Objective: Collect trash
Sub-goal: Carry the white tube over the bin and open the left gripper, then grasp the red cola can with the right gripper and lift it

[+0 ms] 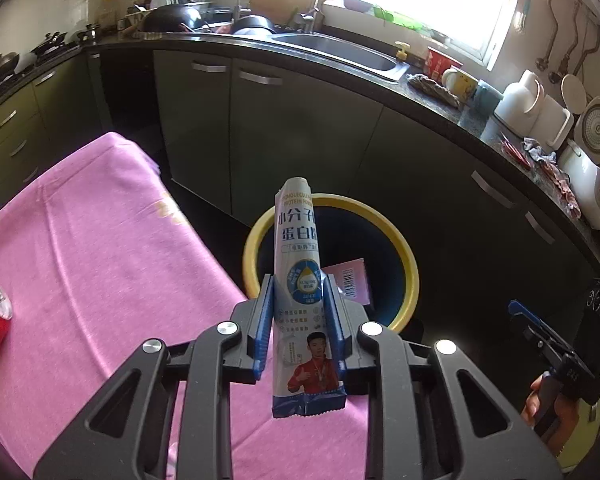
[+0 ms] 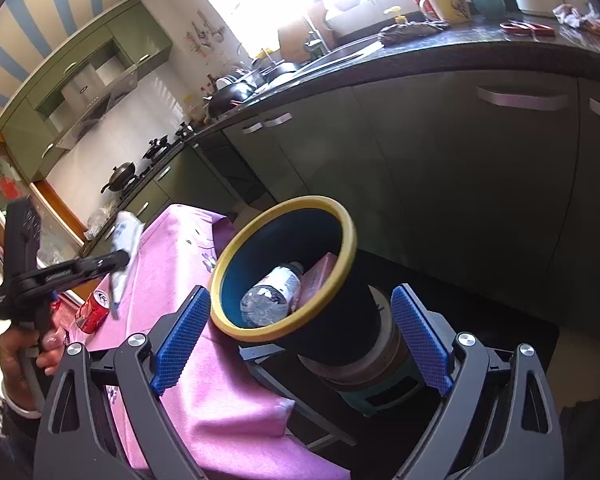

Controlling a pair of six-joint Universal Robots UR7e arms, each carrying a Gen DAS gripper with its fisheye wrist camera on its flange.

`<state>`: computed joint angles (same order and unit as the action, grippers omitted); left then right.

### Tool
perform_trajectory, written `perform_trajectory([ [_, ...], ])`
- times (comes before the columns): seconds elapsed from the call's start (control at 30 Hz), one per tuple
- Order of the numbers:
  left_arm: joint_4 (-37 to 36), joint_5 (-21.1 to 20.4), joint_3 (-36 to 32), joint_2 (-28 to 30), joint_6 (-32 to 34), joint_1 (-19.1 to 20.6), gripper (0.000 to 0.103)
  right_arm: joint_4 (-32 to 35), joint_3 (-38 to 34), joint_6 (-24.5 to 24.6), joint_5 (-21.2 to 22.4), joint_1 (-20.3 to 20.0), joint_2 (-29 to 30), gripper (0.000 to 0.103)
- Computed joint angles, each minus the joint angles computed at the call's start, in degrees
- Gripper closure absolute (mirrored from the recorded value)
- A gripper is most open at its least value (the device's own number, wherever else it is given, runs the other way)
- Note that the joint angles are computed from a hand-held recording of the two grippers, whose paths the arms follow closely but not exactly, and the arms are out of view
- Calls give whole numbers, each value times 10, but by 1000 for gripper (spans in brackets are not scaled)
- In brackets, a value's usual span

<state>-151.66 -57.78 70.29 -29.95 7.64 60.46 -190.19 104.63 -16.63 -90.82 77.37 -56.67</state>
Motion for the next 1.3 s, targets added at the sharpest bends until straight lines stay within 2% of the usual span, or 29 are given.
perform_trajectory([
  [0.2, 68, -7, -145, 108, 4, -3, 79, -6, 11, 5, 4, -14, -9, 12],
  [0.4, 114, -6, -257, 188, -3, 0, 77, -2, 10, 7, -1, -15, -12, 12],
  [0.47, 136, -4, -290, 209, -11, 3, 63, -4, 10, 7, -4, -13, -11, 12],
  [0.5, 141, -1, -294, 211, -15, 4, 41, -5, 11, 7, -5, -12, -12, 12],
  [0.53, 136, 1, -289, 210, -19, 5, 31, -7, 12, 7, -7, -10, -12, 12],
  [0.7, 65, -4, -188, 150, -9, 1, 31, -7, 13, 7, -9, -8, -12, 12],
  [0.87, -108, -5, -1, 34, 21, -9, 15, 5, 10, -4, -3, 1, -6, 12],
  [0.97, -221, 21, 111, -39, 45, -19, 9, 18, 5, -17, 0, 14, 1, 12],
  [1.07, -296, 52, 199, -102, 59, -26, 7, 33, -2, -36, 4, 31, 11, 12],
  [1.3, -403, 128, 364, -237, 65, -37, 7, 103, -37, -106, 19, 87, 47, 12],
])
